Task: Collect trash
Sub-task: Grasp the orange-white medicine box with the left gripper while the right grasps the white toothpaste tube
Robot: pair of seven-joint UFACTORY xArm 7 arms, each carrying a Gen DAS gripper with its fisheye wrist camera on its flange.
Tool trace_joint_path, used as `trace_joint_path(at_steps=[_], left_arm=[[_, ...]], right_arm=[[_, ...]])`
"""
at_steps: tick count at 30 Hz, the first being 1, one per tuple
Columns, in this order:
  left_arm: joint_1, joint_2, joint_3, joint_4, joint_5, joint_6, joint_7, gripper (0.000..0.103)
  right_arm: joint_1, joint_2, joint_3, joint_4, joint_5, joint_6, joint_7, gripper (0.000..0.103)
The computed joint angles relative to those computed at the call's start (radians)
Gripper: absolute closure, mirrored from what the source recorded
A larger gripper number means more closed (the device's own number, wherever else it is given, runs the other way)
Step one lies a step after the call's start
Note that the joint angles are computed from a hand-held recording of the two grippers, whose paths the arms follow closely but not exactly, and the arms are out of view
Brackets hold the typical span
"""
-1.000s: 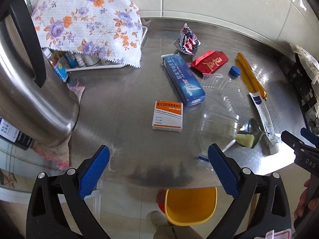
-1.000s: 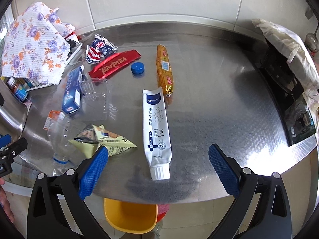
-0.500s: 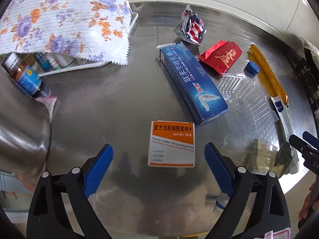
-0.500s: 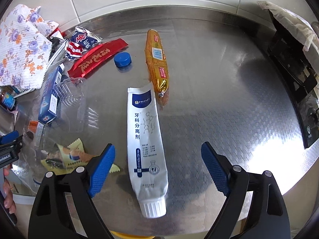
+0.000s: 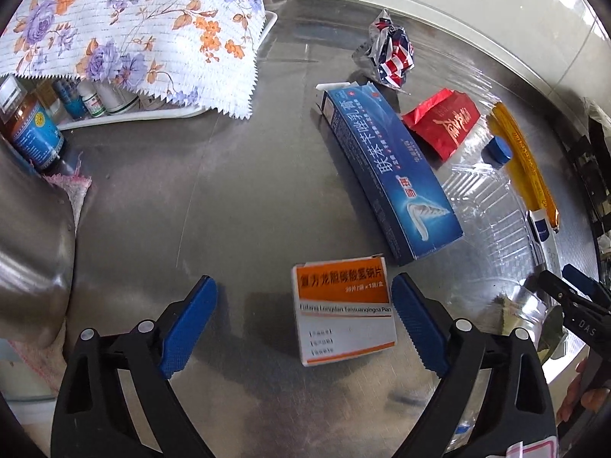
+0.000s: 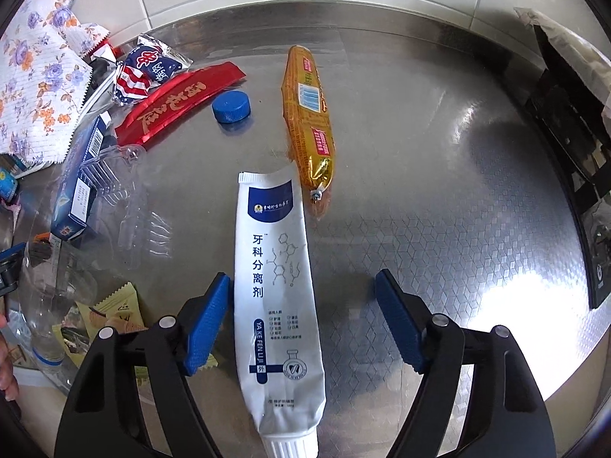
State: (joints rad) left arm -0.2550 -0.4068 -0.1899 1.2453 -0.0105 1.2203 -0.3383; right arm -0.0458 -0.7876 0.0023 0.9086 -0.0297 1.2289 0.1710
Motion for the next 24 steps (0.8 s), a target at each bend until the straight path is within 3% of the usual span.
trace_joint_path(at_steps=[6, 15, 19, 21, 23, 24], left_arm=[[-0.002, 0.011, -0.002, 0.01, 0.017, 0.011, 0.017, 0.015], [-0.009, -0.009, -0.024, -0.017, 0.046, 0.02, -0.005, 0.015], [-0.011, -0.046, -0.035, -0.05, 0.072, 0.024, -0.01, 0.018], [-0.006, -0.063, -0.038, -0.062, 0.077, 0.017, -0.023, 0.028], [0.001, -0.075, -0.035, -0.066, 0.078, 0.015, -0.035, 0.048], [-0.002, -0.082, -0.018, -0.069, 0.051, 0.008, -0.034, 0.048]], right_arm=[[0.007, 0.003, -0.002, -0.003, 0.001, -0.018, -0.009, 0.03], [0.028, -0.024, 0.007, -0.018, 0.015, -0.037, -0.027, 0.062], [0.028, -0.05, 0.007, -0.036, 0.019, -0.039, -0.023, 0.063], [0.031, -0.068, 0.0, -0.048, 0.022, -0.043, -0.03, 0.063], [0.03, -0.082, -0.01, -0.054, 0.032, -0.038, -0.032, 0.063], [0.029, -0.092, -0.014, -0.059, 0.036, -0.034, -0.032, 0.063]])
